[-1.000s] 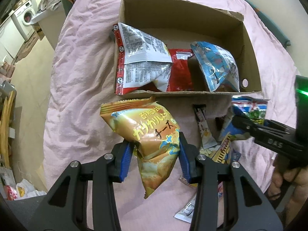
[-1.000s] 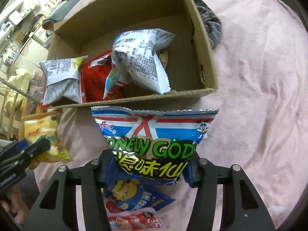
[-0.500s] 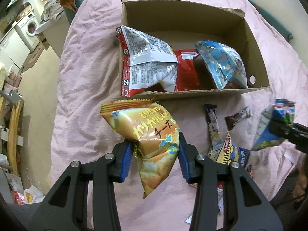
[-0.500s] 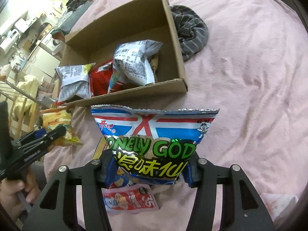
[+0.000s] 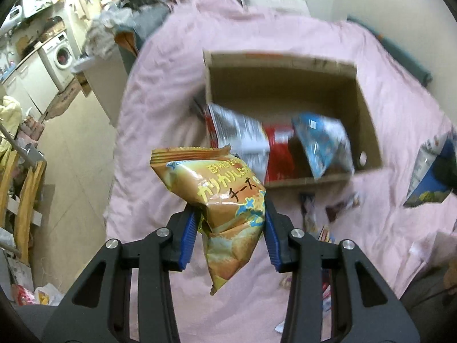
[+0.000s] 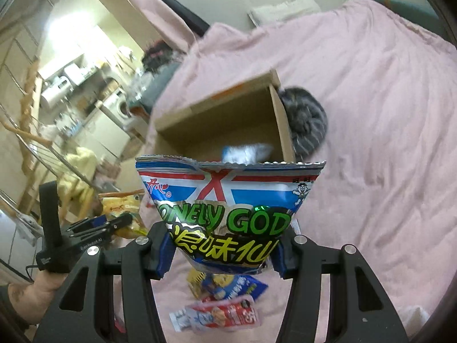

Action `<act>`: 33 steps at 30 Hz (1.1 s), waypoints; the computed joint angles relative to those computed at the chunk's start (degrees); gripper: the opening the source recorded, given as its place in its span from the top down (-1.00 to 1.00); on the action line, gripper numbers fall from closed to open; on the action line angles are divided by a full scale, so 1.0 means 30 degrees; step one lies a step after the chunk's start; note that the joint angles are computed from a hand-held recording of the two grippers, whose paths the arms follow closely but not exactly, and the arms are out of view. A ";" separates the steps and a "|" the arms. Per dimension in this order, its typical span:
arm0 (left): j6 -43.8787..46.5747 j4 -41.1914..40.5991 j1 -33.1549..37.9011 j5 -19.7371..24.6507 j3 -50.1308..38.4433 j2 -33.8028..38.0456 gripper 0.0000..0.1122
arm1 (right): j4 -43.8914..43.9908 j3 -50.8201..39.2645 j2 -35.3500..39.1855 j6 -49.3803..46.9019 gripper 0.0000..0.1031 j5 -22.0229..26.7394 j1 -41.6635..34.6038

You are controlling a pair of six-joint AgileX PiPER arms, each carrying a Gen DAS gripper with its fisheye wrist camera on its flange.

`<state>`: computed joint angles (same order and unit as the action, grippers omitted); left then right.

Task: Organize snacks
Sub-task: 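Lift the cheese bag and Honey God bag with both tools and carry them over the box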

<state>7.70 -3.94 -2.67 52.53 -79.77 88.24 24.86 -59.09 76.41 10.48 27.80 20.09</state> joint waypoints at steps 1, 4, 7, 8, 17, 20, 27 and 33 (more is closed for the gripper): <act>0.0040 -0.0184 0.0153 0.0121 -0.0476 -0.0011 0.33 | 0.0490 0.0017 -0.0080 -0.0375 -0.09 -0.0246 -0.0131; 0.0221 -0.0635 0.0494 0.0283 -0.1644 0.0126 0.33 | 0.1292 -0.0282 0.0052 -0.0964 -0.09 -0.0663 -0.0374; 0.0416 -0.0840 0.0634 0.0213 -0.2490 0.0410 0.33 | 0.1221 -0.0957 0.0502 -0.0846 -0.09 -0.0728 -0.0312; 0.0465 -0.0924 0.0687 0.0282 -0.2810 0.0577 0.33 | 0.0839 -0.1265 0.0667 -0.0427 -0.09 -0.0737 -0.0250; 0.0478 -0.0850 0.0696 0.0931 -0.6730 0.3751 0.33 | -0.0616 -0.5247 0.4085 0.1261 -0.09 0.0346 -0.0507; 0.0608 -0.0982 0.0506 0.0791 -0.7979 0.4913 0.33 | -0.0680 -0.6951 0.5578 0.1425 -0.09 0.1099 -0.0819; 0.0043 0.0395 -0.0489 0.2049 -1.0741 0.8532 0.34 | -0.2076 -1.1295 0.9146 0.2004 -0.09 0.3061 -0.0751; 0.0591 -0.0104 -0.1026 0.2132 -1.1039 0.9645 0.37 | -0.1740 -1.4095 1.1881 0.1597 -0.09 0.4583 -0.0272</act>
